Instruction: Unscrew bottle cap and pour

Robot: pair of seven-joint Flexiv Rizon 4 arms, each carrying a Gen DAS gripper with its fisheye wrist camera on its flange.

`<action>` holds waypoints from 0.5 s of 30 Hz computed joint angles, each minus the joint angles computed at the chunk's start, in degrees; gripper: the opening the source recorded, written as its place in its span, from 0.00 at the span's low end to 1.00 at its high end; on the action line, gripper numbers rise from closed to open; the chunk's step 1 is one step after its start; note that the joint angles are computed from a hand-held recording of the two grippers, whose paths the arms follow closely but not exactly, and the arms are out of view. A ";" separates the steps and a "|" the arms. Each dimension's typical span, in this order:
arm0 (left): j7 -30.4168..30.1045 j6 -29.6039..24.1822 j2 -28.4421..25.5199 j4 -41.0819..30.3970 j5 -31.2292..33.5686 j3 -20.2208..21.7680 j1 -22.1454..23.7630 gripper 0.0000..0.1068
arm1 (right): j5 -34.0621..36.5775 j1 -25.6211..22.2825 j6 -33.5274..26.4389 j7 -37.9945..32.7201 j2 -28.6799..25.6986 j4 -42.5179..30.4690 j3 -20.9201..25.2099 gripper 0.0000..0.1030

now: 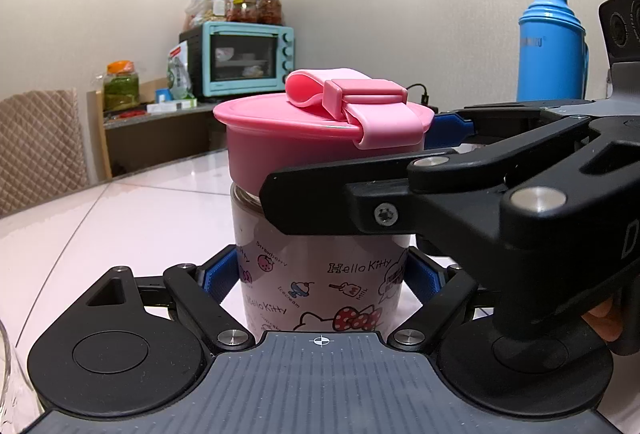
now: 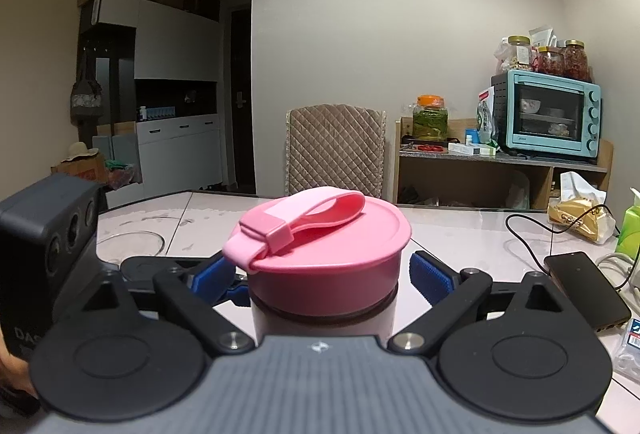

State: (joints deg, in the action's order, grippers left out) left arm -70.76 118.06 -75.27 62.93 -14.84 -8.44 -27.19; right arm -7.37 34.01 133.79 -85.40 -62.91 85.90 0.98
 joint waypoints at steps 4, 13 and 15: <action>-0.06 -0.01 0.01 0.01 0.06 0.01 0.02 0.84 | 1.24 0.49 -0.07 -0.10 -0.06 -0.15 -0.15 0.90; -0.11 -0.02 0.01 0.01 0.08 0.04 0.01 0.84 | 3.05 1.58 -0.64 -0.87 0.08 -0.30 -0.68 0.86; -0.12 -0.02 0.01 0.01 0.08 0.05 0.01 0.84 | 3.48 1.75 -0.77 -0.94 0.08 -0.43 -0.72 0.86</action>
